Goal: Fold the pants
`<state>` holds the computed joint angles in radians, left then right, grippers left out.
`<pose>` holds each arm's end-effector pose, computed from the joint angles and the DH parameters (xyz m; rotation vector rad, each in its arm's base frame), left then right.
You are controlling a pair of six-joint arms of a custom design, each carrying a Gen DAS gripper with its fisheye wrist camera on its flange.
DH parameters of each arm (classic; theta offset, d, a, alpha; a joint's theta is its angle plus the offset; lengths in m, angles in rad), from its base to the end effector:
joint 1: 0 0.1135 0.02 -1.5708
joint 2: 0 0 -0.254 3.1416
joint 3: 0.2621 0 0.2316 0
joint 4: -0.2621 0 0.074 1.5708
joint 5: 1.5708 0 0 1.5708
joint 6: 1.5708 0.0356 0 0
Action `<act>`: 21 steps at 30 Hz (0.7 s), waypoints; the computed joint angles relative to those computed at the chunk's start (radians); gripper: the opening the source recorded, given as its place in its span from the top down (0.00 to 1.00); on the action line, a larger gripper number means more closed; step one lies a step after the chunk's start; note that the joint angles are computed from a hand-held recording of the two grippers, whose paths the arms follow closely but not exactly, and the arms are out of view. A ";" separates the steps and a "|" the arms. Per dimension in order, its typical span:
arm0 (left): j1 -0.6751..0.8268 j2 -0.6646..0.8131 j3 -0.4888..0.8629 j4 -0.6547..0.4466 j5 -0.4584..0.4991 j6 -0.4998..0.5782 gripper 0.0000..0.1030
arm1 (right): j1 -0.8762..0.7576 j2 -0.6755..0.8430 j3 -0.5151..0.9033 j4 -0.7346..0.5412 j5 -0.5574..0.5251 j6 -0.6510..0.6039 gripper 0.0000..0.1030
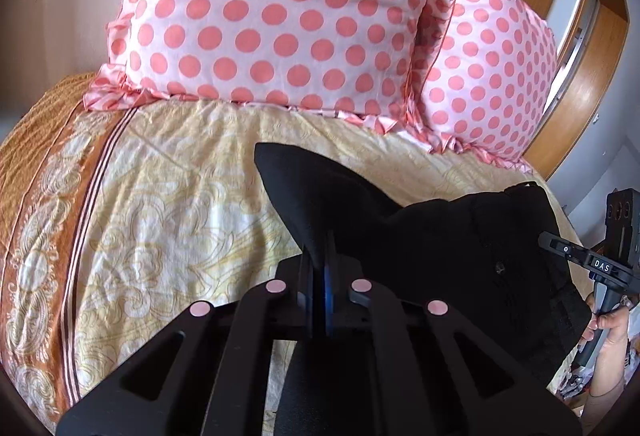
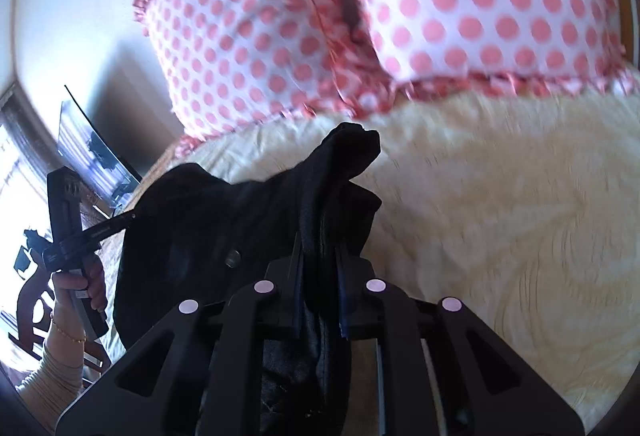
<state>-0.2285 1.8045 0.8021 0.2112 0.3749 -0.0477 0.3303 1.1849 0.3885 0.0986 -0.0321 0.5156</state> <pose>0.3137 -0.0863 0.1282 0.3960 2.3322 -0.5765 0.1961 0.0684 0.1605 0.1969 2.3060 0.4770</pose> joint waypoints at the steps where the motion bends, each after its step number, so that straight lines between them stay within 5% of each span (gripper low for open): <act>1: 0.001 -0.006 0.009 0.001 0.002 -0.004 0.97 | 0.000 0.012 0.018 -0.005 0.007 -0.006 0.87; 8: 0.010 0.065 0.120 0.026 -0.024 -0.076 0.97 | -0.047 0.212 0.163 0.055 0.045 -0.032 0.87; 13: -0.004 0.246 0.276 -0.080 -0.101 -0.046 0.95 | -0.051 0.427 0.259 -0.012 0.121 0.005 0.86; 16: -0.023 0.260 0.260 -0.047 -0.164 -0.029 0.80 | 0.004 0.422 0.287 -0.078 0.239 0.014 0.73; 20: -0.024 0.134 0.123 0.048 -0.240 -0.012 0.34 | 0.096 0.331 0.287 -0.202 0.431 0.039 0.53; 21: -0.026 0.065 0.037 0.111 -0.265 -0.004 0.30 | 0.155 0.253 0.245 -0.210 0.512 0.054 0.52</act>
